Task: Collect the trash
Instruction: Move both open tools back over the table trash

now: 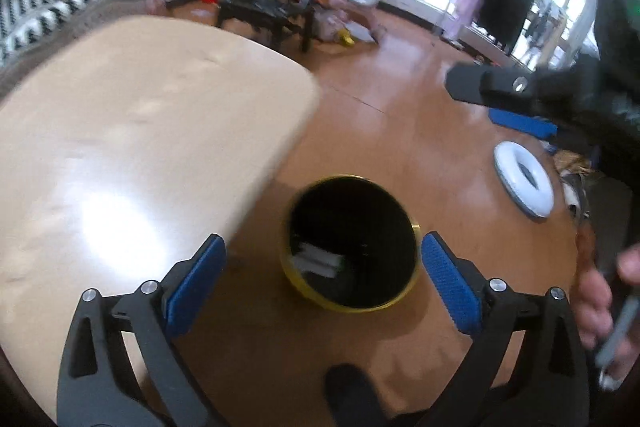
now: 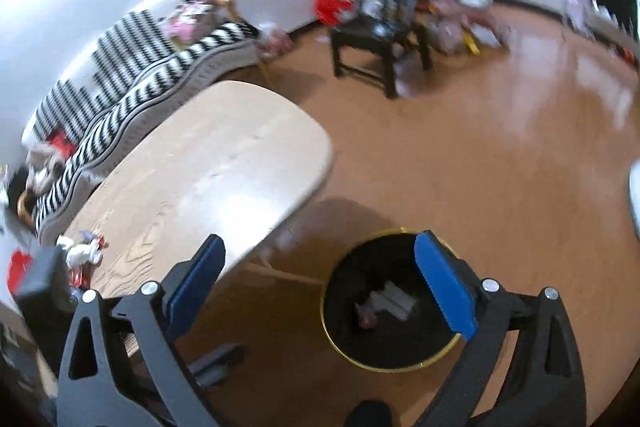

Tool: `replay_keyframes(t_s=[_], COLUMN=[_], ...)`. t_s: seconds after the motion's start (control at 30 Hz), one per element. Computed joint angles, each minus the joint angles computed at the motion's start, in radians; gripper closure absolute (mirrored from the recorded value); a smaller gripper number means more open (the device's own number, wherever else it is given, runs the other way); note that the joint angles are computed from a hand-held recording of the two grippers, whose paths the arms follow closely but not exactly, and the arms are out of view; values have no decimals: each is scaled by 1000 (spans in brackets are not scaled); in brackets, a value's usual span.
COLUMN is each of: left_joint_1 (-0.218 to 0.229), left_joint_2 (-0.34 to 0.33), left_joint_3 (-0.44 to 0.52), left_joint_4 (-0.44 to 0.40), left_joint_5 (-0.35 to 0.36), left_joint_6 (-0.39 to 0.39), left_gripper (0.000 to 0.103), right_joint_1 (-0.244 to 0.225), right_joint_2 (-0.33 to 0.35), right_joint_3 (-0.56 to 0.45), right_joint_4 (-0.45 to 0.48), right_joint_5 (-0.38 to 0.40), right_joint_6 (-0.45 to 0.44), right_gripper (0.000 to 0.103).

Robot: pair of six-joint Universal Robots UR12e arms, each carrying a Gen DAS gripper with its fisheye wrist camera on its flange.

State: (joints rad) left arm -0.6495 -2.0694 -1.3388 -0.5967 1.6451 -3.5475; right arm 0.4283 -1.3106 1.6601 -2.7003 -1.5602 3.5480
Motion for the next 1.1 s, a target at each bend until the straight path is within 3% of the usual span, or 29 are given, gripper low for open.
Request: replay_keyframes(t_s=[0.17, 0.43, 0.5, 0.6, 0.77, 0.87, 1.1], left_joint_1=[33, 113, 143, 190, 255, 277, 326], left_joint_2=[172, 449, 524, 624, 726, 749, 751], left_joint_3=[-199, -485, -553, -644, -735, -759, -791], left_joint_4=[44, -6, -52, -102, -163, -193, -176], left_joint_5=[163, 400, 441, 436, 397, 381, 323], left_joint_6=[-27, -214, -304, -445, -575, -628, -677], left_gripper=[7, 7, 7, 7, 7, 7, 7], right_joint_1=[62, 178, 217, 265, 324, 346, 361], right_joint_2=[43, 170, 206, 258, 353, 400, 474], right_joint_3=[-73, -264, -316, -389, -520, -583, -679], right_joint_4=[4, 56, 78, 110, 199, 264, 366], right_joint_5=[30, 151, 168, 204, 247, 236, 228], right_joint_6=[-77, -198, -249, -312, -408, -441, -454], right_gripper=[11, 11, 11, 11, 15, 15, 20])
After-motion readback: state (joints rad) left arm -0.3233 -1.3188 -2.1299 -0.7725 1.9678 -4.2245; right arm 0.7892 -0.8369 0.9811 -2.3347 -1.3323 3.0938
